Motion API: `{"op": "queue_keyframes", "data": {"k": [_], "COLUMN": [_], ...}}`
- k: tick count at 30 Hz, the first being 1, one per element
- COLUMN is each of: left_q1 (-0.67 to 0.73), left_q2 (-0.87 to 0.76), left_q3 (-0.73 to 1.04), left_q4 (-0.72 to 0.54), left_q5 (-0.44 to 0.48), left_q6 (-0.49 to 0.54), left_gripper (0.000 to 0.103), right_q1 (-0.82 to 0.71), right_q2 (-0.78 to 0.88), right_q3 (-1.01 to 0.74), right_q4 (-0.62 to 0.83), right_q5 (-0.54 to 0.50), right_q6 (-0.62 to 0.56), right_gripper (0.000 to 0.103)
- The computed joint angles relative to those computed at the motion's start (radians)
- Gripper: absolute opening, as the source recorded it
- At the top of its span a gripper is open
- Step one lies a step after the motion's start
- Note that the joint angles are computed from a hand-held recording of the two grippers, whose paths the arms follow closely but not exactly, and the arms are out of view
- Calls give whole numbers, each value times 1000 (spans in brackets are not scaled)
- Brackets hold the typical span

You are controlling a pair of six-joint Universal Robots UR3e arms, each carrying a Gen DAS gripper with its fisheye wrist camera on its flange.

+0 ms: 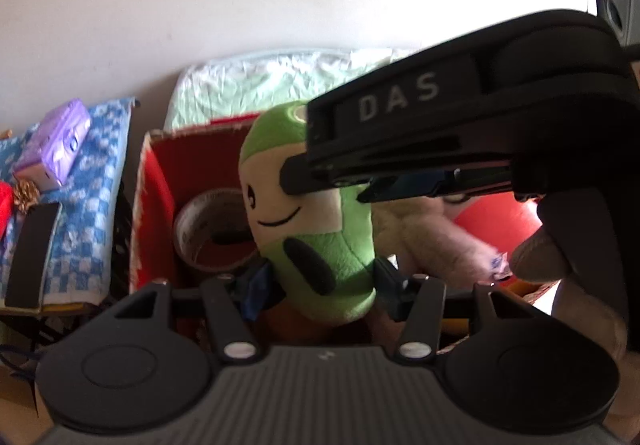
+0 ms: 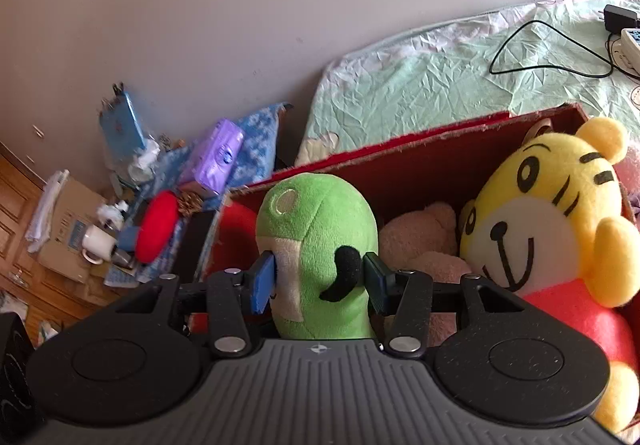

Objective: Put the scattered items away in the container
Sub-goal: 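Lower the green plush into the red box beside the teddy bear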

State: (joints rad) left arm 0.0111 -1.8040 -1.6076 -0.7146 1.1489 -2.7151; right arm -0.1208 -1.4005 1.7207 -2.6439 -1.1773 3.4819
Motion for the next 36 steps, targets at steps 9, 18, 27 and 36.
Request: {"op": "queue_keyframes", "data": {"k": [9, 18, 27, 36], "left_q1": [-19, -18, -14, 12], "left_q2": [-56, -213, -225, -128], "left_q3": [87, 291, 294, 165], "left_q4": [-70, -244, -241, -130], "left_q5": [-9, -50, -54, -20], "left_q6": [4, 7, 11, 44], "left_gripper": [54, 54, 58, 79], "right_q1": [56, 67, 52, 24], "right_q2": [49, 182, 193, 141], "right_q3": [-110, -344, -331, -205], "right_q4": [102, 320, 306, 161], "right_q5": [-124, -175, -164, -106], "right_q6": [-15, -138, -170, -123], "right_gripper": [49, 49, 52, 60]}}
